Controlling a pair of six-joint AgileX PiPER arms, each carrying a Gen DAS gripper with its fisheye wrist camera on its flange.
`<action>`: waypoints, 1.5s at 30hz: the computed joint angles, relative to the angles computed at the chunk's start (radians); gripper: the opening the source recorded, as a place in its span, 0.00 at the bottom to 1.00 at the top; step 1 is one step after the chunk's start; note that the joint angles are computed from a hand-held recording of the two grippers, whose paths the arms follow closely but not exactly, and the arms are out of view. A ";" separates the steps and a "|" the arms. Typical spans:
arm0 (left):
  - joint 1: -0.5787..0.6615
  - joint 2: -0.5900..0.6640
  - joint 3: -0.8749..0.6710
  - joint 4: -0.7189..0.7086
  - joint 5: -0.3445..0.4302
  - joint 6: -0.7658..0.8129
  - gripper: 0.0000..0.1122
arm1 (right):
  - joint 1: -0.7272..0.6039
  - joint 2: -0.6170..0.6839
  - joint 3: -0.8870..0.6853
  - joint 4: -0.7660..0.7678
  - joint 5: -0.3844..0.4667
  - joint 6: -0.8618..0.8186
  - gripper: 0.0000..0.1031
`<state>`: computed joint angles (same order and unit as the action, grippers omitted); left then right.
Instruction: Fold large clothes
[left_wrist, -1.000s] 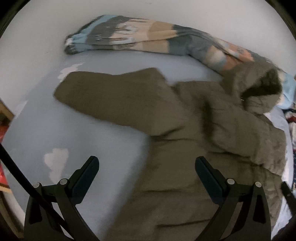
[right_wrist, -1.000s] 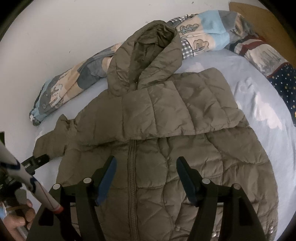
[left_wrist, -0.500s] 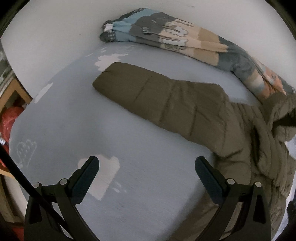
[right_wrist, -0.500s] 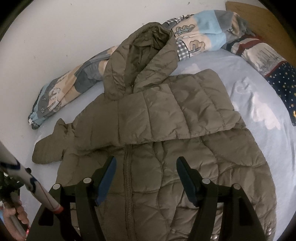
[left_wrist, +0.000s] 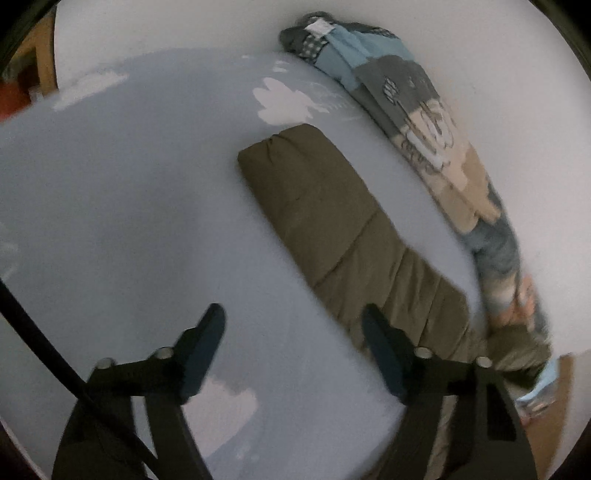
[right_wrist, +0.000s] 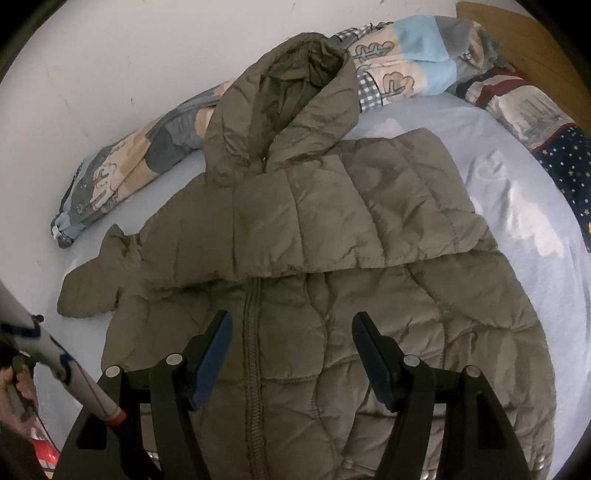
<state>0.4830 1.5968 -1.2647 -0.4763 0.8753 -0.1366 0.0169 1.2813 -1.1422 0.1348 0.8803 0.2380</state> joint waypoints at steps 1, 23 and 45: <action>0.015 0.021 -0.009 -0.038 -0.003 0.019 0.59 | 0.006 0.000 0.004 -0.007 -0.002 0.007 0.70; 0.104 0.389 -0.164 -0.539 -0.206 0.318 0.39 | 0.093 0.028 0.037 -0.162 -0.048 0.111 0.70; -0.235 0.010 -0.491 0.213 0.002 -0.200 0.13 | -0.111 -0.049 -0.005 0.009 -0.015 0.017 0.70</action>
